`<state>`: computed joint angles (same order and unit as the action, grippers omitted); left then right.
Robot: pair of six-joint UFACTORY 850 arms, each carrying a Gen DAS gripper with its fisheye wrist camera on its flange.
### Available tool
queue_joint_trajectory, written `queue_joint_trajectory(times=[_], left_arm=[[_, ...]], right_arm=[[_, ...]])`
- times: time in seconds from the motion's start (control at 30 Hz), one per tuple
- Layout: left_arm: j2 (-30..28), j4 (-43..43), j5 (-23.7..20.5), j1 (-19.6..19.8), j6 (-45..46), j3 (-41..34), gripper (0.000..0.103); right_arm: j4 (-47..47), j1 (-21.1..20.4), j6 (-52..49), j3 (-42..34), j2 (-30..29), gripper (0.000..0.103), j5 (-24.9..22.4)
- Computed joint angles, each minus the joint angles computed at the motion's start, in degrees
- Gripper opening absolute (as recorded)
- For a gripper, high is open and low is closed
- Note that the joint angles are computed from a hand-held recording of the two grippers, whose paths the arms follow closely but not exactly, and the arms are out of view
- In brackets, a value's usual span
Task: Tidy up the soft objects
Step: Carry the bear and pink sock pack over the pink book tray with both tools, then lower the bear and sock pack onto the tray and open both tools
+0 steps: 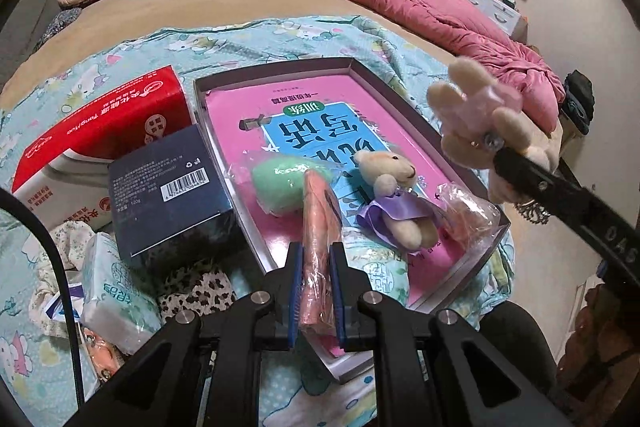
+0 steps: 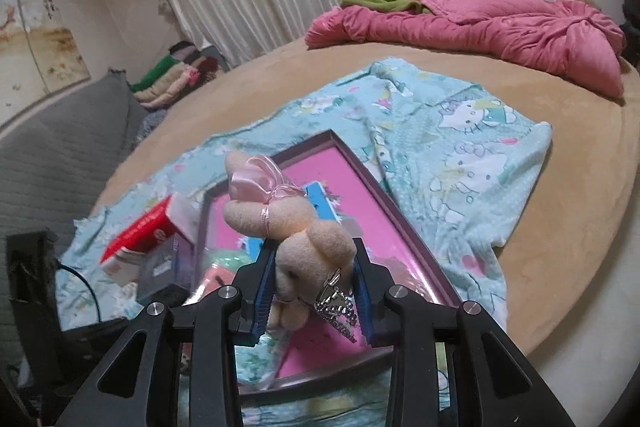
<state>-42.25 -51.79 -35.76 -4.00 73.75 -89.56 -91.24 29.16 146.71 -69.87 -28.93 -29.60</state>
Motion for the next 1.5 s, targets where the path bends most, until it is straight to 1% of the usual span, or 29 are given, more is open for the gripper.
queue_joint_trajectory(times=[0.17,0.23,0.43,0.57,0.7,0.77,0.87,1.0,1.03,1.1,1.17,1.23,1.3,1.33,1.37,1.47,1.5], left_arm=[[-0.38,-0.15,-0.3,0.24,-0.03,-0.33,0.014],[-0.47,-0.19,-0.52,0.32,-0.11,-0.43,0.014],[-0.71,-0.38,-0.44,0.3,0.22,-0.54,0.014],[-1.12,-0.31,-1.18,0.37,-0.42,-1.15,0.014],[-1.35,-0.42,-1.81,0.56,-0.8,-1.47,0.014],[-1.38,-0.37,-1.87,0.58,-0.82,-1.51,0.014],[-1.41,-0.22,-1.97,0.61,-0.62,-1.6,0.014],[-1.5,-0.05,-2.66,0.76,-0.93,-1.82,0.014],[-1.6,0.26,-2.97,0.82,-1.19,-1.97,0.014],[-1.58,0.28,-3.27,0.87,-1.31,-2.06,0.014],[-1.73,0.55,-3.67,0.89,-1.75,-2.31,0.014],[-1.99,1.23,-4.17,0.93,-2.37,-2.77,0.014],[-2.19,2.12,-4.81,0.95,-2.82,-3.26,0.014],[-2.26,2.55,-5.19,0.98,-3.18,-3.54,0.014],[-2.3,2.67,-5.6,1.03,-3.28,-3.71,0.014],[-2.1,3.36,-5.64,0.88,-3.18,-3.55,0.014],[-1.88,3.44,-5.27,0.79,-3.07,-3.21,0.014]], right_arm=[[6.82,-0.24,-7.0,-1.6,-1.72,0.036,-0.86],[10.6,-0.36,-11.58,-2.87,-2.88,0.036,-1.11],[17.37,-0.56,-20.8,-5.86,-5.53,0.037,-1.14],[20.2,-0.08,-26.63,-8.02,-7.03,0.038,-2.04],[20.49,0.03,-28.37,-8.72,-7.56,0.039,-1.51],[20.69,-0.15,-29.07,-8.86,-7.73,0.04,-0.31],[20.1,-0.21,-28.98,-8.83,-7.79,0.043,0.87],[20.16,0.08,-30.07,-9.33,-8.1,0.044,1.23],[19.95,0.17,-30.1,-9.39,-8.1,0.045,1.25],[18.96,0.36,-29.6,-9.35,-8.0,0.05,1.26],[17.77,0.6,-28.64,-9.28,-7.92,0.059,1.37],[16.82,0.82,-28.01,-9.32,-7.88,0.062,1.31],[13.08,0.96,-24.23,-8.42,-7.26,0.064,2.16],[12.35,1.03,-23.18,-8.18,-7.02,0.068,1.95],[10.05,1.16,-19.73,-7.43,-6.39,0.072,1.73],[2.67,1.4,-10.1,-5.52,-4.86,0.076,0.82],[1.95,1.55,-9.25,-5.34,-4.59,0.077,0.3]])
